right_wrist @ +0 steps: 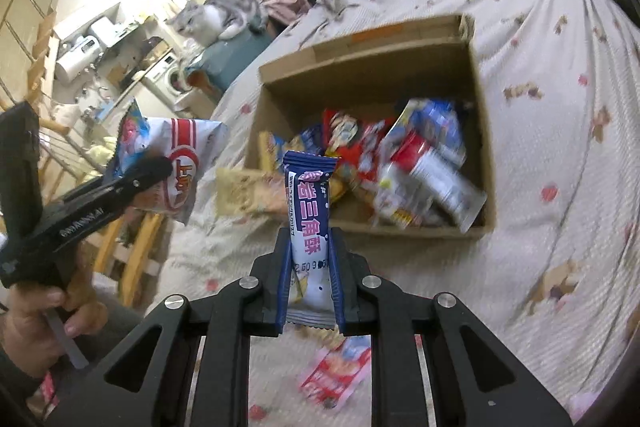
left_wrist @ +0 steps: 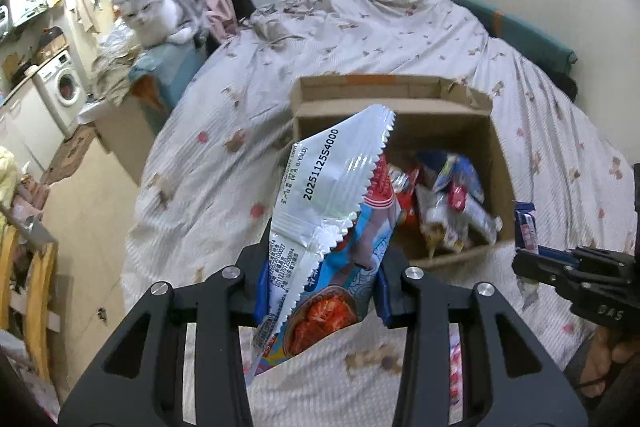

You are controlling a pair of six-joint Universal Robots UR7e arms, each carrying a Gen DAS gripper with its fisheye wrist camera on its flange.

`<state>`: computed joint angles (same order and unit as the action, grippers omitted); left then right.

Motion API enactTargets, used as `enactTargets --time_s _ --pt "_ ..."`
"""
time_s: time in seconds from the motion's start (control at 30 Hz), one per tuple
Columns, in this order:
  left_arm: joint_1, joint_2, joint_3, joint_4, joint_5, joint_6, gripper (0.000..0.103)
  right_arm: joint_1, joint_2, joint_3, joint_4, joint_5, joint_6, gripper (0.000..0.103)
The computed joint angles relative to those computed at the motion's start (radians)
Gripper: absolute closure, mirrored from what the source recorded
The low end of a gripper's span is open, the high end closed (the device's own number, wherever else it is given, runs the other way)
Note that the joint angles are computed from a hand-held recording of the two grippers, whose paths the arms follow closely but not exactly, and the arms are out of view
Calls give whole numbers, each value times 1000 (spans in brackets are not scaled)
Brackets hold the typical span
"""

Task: Organize snacks
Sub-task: 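Carry the packet and candy bar into the box and open both grippers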

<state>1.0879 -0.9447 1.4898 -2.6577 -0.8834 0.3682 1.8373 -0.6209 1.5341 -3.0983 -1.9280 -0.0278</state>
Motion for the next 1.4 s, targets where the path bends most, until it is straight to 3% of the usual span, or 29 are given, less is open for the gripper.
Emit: enactTargets --time_s 0.2,0.37,0.53,0.67,0.9,1.13,1.4 --pt "6 116 -117 -18 -5 29 68 -14 20 -73 -18 -38 -15 85" --pt "38 173 -174 -8 -89 -3 68 -28 59 -144 -16 -41 -44 85" --pt "56 216 -212 -6 -67 0 68 -49 96 -219 35 -42 -53 85" --pt "61 238 -233 -42 -44 22 68 -60 119 -267 60 -32 -34 85" --pt "70 244 -253 20 -94 12 68 -66 150 -323 100 -12 -31 85" --pt "62 247 -235 52 -95 21 65 -90 155 -336 179 -9 46 84" --pt "65 247 -245 105 -100 -11 65 -100 148 -325 182 25 60 83"
